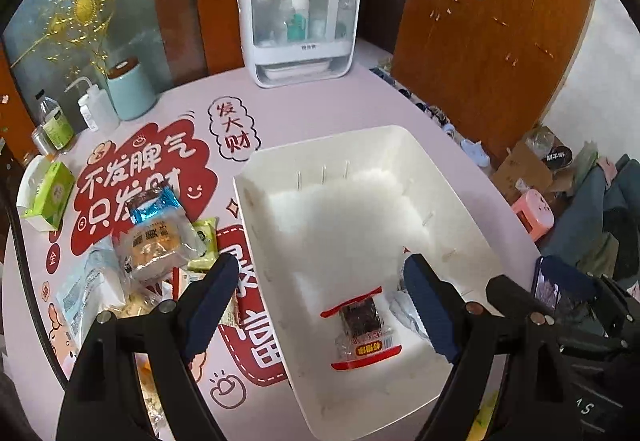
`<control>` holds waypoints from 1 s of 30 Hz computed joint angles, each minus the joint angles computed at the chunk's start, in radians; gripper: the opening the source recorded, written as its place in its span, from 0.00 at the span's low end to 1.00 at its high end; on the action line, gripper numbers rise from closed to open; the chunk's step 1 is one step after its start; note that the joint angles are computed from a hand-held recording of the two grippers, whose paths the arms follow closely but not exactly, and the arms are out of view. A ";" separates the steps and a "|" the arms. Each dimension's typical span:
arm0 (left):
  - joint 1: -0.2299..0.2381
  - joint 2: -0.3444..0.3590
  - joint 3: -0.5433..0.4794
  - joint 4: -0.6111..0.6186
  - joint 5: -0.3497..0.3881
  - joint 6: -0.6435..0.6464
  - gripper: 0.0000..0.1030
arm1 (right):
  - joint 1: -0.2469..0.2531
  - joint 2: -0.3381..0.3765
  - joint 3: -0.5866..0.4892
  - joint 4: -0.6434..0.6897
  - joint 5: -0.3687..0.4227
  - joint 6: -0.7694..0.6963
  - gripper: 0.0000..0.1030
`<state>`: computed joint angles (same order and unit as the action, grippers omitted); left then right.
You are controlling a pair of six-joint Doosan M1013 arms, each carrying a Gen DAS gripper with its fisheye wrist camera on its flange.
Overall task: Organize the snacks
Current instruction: 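Withdraw both tools from the tray back toward the snack pile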
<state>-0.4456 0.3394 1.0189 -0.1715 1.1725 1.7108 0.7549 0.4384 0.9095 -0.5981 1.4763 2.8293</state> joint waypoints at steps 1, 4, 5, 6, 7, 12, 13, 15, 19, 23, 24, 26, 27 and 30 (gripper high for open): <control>0.002 -0.002 0.000 -0.005 -0.002 0.000 0.81 | 0.001 0.000 -0.001 -0.001 -0.002 -0.001 0.78; 0.012 -0.005 0.003 -0.035 -0.002 0.004 0.81 | 0.005 -0.001 -0.002 -0.009 -0.005 0.001 0.78; 0.017 -0.008 0.005 -0.049 -0.002 0.004 0.81 | 0.006 0.000 -0.004 -0.011 -0.004 0.000 0.78; 0.021 -0.010 0.008 -0.060 -0.002 0.004 0.81 | 0.007 -0.001 -0.004 -0.013 -0.004 -0.001 0.78; 0.022 -0.012 0.011 -0.063 -0.004 0.002 0.81 | 0.009 0.000 -0.006 -0.015 -0.003 -0.004 0.78; 0.033 -0.019 0.017 -0.079 0.013 -0.005 0.81 | 0.014 0.004 -0.014 -0.014 -0.003 -0.015 0.78; 0.038 -0.018 0.013 -0.088 0.030 -0.009 0.81 | 0.016 0.005 -0.017 -0.016 -0.004 -0.019 0.78; 0.050 -0.012 0.002 -0.115 0.070 -0.016 0.81 | 0.020 0.010 -0.024 -0.018 -0.002 -0.024 0.78; 0.064 -0.018 0.007 -0.117 0.098 -0.015 0.81 | 0.027 0.024 -0.048 -0.017 -0.001 -0.048 0.78; 0.080 -0.041 0.029 -0.101 0.079 -0.015 0.81 | 0.036 0.040 -0.074 -0.017 -0.013 -0.077 0.78; 0.084 -0.049 0.037 -0.089 0.066 -0.018 0.81 | 0.038 0.045 -0.083 -0.017 -0.015 -0.085 0.78; 0.092 -0.062 0.047 -0.067 0.048 -0.027 0.81 | 0.044 0.057 -0.105 -0.021 -0.020 -0.104 0.78; 0.098 -0.064 0.047 -0.066 0.049 -0.029 0.81 | 0.047 0.063 -0.114 -0.022 -0.024 -0.112 0.78; 0.124 -0.068 0.036 -0.070 0.072 -0.031 0.81 | 0.056 0.084 -0.148 -0.026 -0.038 -0.134 0.78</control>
